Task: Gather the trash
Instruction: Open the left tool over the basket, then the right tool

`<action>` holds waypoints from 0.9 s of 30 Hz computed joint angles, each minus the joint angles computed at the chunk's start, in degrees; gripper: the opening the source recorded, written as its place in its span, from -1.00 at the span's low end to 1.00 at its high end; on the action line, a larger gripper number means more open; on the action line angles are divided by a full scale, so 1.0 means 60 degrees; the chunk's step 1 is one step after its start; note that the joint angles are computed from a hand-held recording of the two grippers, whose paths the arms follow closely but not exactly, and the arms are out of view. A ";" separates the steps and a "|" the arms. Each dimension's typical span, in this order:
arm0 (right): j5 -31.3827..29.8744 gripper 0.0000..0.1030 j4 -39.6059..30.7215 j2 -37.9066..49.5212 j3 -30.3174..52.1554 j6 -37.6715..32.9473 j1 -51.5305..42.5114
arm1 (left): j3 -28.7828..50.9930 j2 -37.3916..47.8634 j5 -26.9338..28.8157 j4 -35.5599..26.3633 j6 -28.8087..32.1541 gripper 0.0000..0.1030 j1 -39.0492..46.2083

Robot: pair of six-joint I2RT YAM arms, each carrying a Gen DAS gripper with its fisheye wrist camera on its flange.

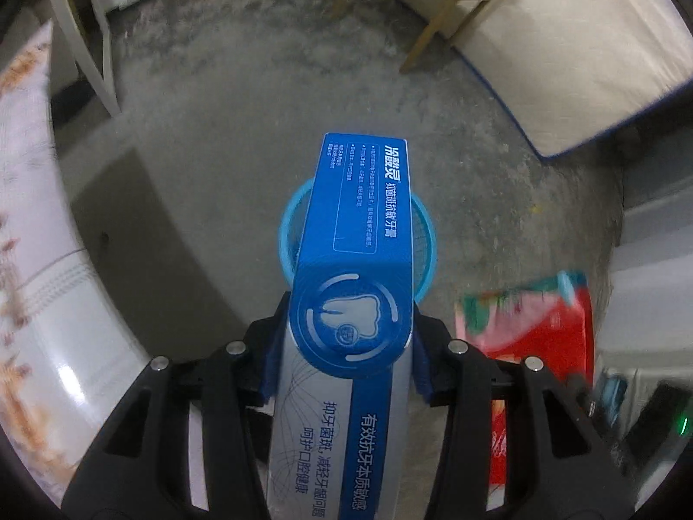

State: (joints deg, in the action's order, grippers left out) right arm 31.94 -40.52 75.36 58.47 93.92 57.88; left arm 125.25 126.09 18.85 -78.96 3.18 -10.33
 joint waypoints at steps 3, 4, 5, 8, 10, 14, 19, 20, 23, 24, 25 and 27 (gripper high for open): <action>-0.0240 -0.93 0.0157 -0.0129 -0.0245 -0.0095 -0.0273 | 0.0758 0.1007 -0.0002 0.0145 -0.1076 0.29 -0.0237; -0.0264 -0.93 0.0137 -0.0241 -0.0338 -0.0098 -0.0303 | 0.0653 0.1085 -0.0009 0.0341 -0.1392 0.37 -0.0248; -0.0330 -0.93 0.0156 -0.0277 -0.0396 -0.0144 -0.0397 | 0.0465 0.1069 -0.0076 0.0526 -0.1581 0.38 -0.0246; -0.0407 -0.93 0.0170 -0.0372 -0.0527 -0.0210 -0.0493 | -0.0178 0.0767 0.0157 0.0845 -0.1450 0.38 -0.0097; -0.0504 -0.93 0.0241 -0.0320 -0.0544 -0.0250 -0.0556 | -0.0452 0.0471 0.0137 0.0982 -0.1306 0.38 0.0075; -0.0816 -0.93 0.0631 -0.0111 -0.0614 -0.0603 -0.0872 | -0.0482 -0.0034 0.0568 0.0680 -0.0915 0.38 0.0636; -0.1493 -0.93 0.1385 0.0641 -0.0423 -0.1714 -0.1723 | -0.1515 -0.1699 0.0721 0.0794 0.0459 0.38 0.1526; -0.1604 -0.93 0.1580 0.0839 -0.0356 -0.2036 -0.1950 | -0.1671 -0.2021 0.0856 0.0764 0.0730 0.40 0.1768; -0.2235 -0.93 0.2581 0.1791 -0.0066 -0.3190 -0.2944 | -0.2300 -0.3108 0.1336 0.0742 0.1690 0.45 0.2766; -0.2499 -0.93 0.3047 0.2028 -0.0081 -0.3505 -0.3241 | -0.2626 -0.3500 0.1480 0.0798 0.1973 0.49 0.3078; -0.2733 -0.93 0.3474 0.2319 -0.0054 -0.3751 -0.3500 | -0.2960 -0.3939 0.1724 0.0795 0.2433 0.51 0.3505; -0.3536 -0.89 0.4686 0.3144 -0.0052 -0.4307 -0.4181 | -0.3658 -0.4726 0.2032 0.0762 0.3298 0.58 0.4367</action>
State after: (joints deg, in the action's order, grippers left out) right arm 10.72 -12.41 94.23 58.16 68.08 32.79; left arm 103.30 97.73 31.04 -74.38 22.97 15.87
